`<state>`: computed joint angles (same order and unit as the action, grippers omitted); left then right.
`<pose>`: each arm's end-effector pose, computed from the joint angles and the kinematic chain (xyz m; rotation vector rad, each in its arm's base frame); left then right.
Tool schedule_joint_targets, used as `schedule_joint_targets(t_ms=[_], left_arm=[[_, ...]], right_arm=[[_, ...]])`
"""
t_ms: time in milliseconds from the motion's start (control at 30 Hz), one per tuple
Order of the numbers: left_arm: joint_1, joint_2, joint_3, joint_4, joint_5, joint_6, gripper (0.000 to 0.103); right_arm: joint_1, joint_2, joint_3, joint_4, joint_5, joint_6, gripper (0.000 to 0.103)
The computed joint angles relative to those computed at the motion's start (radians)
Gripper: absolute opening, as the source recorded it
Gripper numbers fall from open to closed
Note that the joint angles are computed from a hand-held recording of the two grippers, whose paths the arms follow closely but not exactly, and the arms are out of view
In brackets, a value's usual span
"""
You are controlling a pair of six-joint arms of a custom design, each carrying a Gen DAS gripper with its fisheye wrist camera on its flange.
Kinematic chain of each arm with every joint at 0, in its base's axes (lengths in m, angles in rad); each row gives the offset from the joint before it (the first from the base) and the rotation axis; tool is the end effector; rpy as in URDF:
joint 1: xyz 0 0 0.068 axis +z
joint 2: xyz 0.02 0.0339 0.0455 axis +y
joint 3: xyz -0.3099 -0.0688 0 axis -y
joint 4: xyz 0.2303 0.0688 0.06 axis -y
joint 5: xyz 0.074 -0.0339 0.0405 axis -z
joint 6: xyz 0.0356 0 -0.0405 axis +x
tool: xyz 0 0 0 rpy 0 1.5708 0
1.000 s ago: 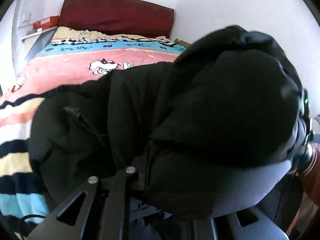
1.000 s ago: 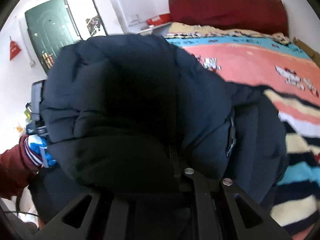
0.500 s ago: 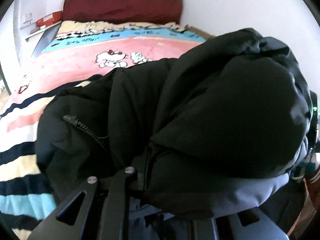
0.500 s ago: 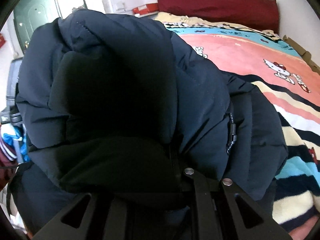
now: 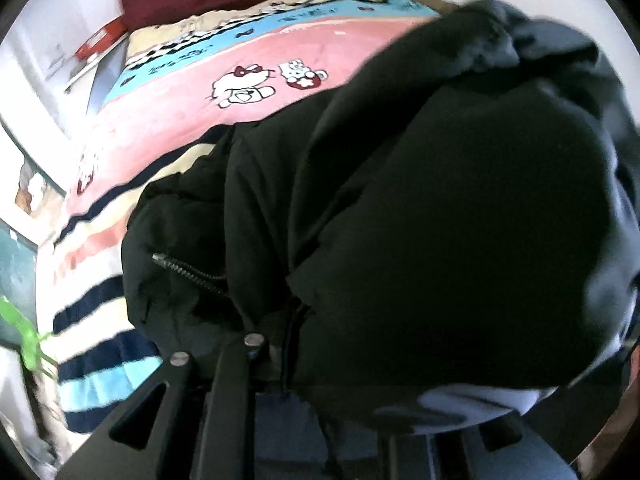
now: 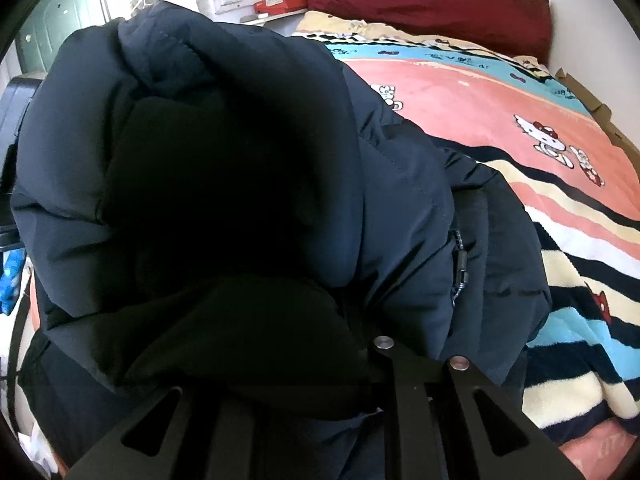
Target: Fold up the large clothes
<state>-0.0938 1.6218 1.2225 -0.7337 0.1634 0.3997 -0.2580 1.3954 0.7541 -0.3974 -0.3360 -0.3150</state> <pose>0.3156 -0.0355 0.2899 0.7025 2.5890 -0.1261 0.2360 -0.0501 0.2362 -0.1891 2.5279 0.2170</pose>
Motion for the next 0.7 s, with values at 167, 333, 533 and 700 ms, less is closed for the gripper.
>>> schedule_joint_targets(t_ms=[167,333,533,700], left_arm=[[0.019,-0.054,-0.201,0.251,0.025,-0.045,0.017],[-0.018,-0.075,-0.377,0.547,-0.029,-0.061,0.019],[0.020,-0.100,-0.344,0.481,0.059,-0.070,0.025],[0.040,-0.152,-0.342,0.425,0.091,-0.039,0.036]], right_arm=[[-0.016,-0.022,-0.088,0.109,-0.033,0.010,0.016],[-0.008,0.005,-0.137,0.227,-0.029,0.010,0.016],[0.000,-0.021,-0.139,0.214,-0.016,-0.033,0.021],[0.014,-0.099,-0.149,0.168,0.014,-0.117,0.045]])
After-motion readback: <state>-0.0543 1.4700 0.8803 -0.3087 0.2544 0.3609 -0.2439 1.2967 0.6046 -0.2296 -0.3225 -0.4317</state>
